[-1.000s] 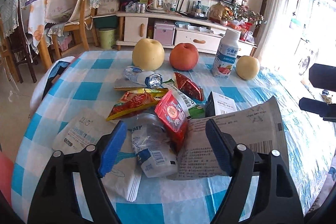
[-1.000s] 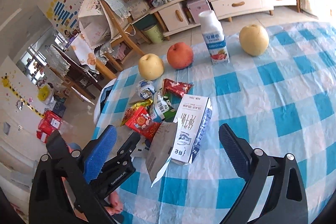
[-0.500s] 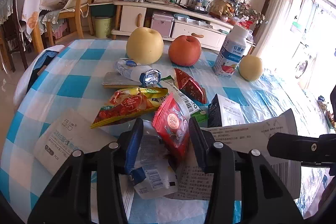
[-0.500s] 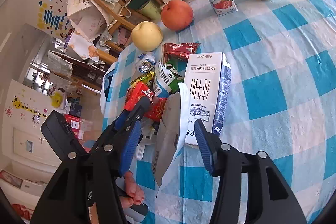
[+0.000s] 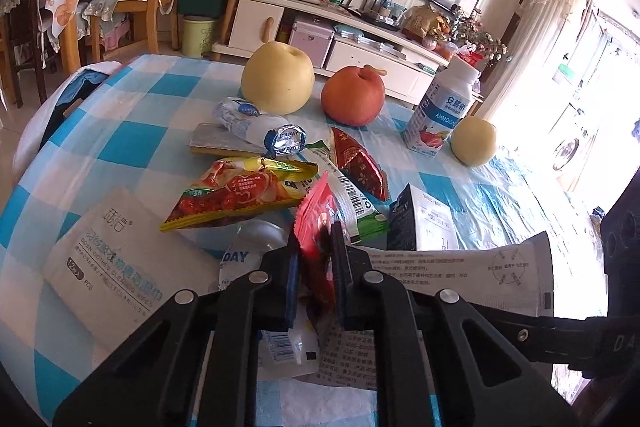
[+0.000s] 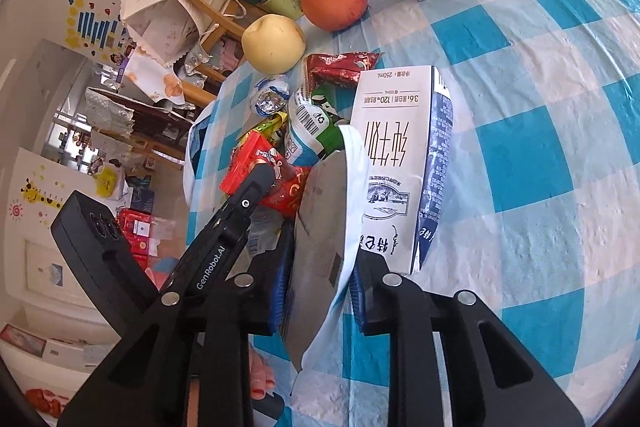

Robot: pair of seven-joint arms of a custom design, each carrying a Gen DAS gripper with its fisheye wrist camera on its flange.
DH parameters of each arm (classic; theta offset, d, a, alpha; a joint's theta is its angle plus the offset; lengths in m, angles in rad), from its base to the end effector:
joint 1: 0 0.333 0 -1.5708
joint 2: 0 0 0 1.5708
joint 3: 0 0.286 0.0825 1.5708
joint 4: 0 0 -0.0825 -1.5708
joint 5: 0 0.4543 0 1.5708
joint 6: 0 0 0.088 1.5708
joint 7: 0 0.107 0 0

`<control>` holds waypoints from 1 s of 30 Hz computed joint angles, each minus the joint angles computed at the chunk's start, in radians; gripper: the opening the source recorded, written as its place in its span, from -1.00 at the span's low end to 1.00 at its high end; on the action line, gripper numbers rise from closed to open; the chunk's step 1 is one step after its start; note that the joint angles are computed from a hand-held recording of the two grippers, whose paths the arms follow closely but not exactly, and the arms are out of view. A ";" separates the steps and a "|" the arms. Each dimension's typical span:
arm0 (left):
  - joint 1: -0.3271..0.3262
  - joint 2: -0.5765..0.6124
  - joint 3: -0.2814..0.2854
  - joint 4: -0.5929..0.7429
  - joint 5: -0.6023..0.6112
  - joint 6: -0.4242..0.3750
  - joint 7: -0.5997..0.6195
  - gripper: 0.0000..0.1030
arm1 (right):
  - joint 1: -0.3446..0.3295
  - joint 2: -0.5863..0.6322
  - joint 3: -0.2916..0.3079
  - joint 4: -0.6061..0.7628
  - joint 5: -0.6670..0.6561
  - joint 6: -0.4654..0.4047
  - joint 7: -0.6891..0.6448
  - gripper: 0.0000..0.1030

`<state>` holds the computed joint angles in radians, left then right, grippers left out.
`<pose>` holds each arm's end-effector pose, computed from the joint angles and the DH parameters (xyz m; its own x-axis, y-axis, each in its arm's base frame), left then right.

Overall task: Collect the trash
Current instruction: 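Grasp the red wrapper with the left tool while the right tool grasps the white plastic bag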

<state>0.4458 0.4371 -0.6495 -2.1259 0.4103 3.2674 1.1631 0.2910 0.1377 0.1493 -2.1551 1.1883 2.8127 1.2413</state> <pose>0.6343 -0.1624 0.2584 -0.1837 -0.9391 0.2905 -0.7337 -0.0656 -0.6763 0.5854 0.2257 0.2946 -0.1197 -0.7455 -0.6556 -0.8908 0.3722 -0.2606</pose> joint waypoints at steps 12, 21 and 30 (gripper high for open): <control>0.143 -0.034 -0.093 -0.066 0.100 0.072 -0.130 -0.77 | 0.025 -0.034 0.002 -0.032 -0.094 0.076 0.004 -0.63; 0.347 -0.072 -0.215 -0.134 0.292 0.182 -0.323 -0.77 | 0.040 -0.076 0.002 -0.065 -0.015 0.131 -0.085 -0.65; 0.397 -0.187 -0.175 -0.202 0.412 0.300 -0.516 -0.77 | 0.075 -0.117 -0.005 -0.075 0.131 0.163 -0.228 -0.65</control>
